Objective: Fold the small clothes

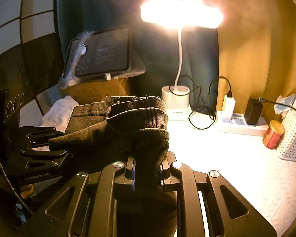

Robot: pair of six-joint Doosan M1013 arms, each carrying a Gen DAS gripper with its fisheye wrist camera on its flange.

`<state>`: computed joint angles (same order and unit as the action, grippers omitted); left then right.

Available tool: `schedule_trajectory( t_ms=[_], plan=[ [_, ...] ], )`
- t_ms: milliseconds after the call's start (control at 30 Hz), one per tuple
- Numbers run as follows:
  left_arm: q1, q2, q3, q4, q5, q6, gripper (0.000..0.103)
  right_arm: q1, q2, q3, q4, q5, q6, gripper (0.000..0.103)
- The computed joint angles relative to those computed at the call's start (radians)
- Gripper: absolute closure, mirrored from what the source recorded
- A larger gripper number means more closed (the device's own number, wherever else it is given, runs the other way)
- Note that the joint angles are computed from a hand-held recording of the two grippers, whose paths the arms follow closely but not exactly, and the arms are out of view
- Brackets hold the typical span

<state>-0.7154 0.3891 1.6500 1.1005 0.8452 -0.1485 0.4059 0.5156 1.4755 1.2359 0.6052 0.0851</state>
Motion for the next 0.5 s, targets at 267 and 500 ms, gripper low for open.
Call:
schedule_trajectory(
  t_ms=[267, 500],
  plan=[
    [0.047, 0.016, -0.008, -0.091, -0.054, 0.057, 0.084, 0.010, 0.065, -0.077, -0.135, 0.010, 0.148, 0.085],
    [0.080, 0.036, -0.019, -0.188, -0.079, 0.138, 0.084, 0.016, 0.117, -0.135, -0.243, 0.045, 0.277, 0.085]
  ],
)
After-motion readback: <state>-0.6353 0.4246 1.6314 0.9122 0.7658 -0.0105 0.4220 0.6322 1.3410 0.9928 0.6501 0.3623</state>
